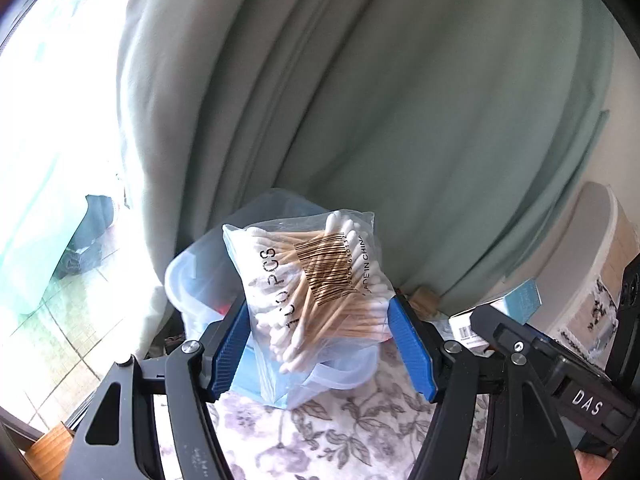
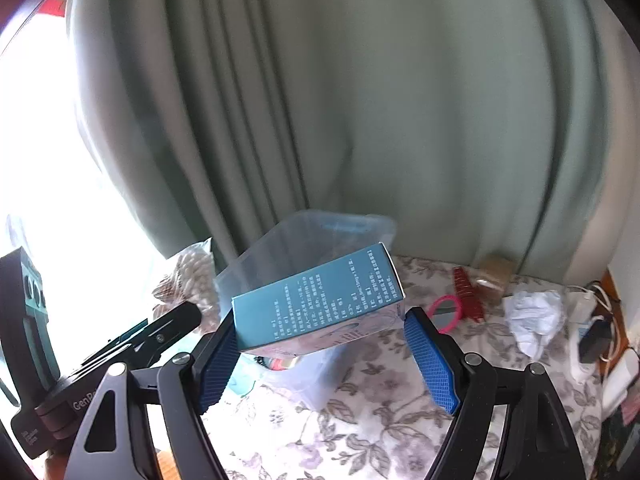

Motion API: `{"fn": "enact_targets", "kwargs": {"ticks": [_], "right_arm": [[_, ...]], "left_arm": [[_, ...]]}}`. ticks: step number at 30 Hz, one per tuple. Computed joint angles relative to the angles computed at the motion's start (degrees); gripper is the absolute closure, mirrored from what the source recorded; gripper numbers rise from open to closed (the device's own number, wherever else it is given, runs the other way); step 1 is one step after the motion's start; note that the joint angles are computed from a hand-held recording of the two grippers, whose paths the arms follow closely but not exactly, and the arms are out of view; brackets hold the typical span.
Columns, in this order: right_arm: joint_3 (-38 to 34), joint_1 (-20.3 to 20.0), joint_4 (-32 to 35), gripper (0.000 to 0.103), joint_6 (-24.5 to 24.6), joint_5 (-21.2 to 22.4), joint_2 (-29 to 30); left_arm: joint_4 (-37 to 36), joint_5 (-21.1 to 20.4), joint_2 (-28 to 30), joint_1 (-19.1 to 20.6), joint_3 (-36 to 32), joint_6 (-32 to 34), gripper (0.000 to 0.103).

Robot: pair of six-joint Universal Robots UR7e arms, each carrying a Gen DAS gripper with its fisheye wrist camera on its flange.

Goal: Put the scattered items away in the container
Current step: 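Carry the swab bag in the left gripper over the box while the right carries the teal box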

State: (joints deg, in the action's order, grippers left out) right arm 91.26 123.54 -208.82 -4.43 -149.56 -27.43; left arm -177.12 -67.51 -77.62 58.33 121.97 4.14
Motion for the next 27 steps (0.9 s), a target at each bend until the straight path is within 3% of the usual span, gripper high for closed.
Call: {"fn": "enact_targets", "kwargs": {"ticks": [17,27], "right_arm": [[-7.03,-4.84,12.65,0.021,3.00,5.11,3.27],[-6.93,-7.80,14.20,0.021,4.55,8.39,3.39]], "left_arm": [[3.55,-0.67,4.06,4.70,-5.41,1.61,0.032],[4.38,0.57,5.49,5.43,-6.66,3.64,0.032]]}}
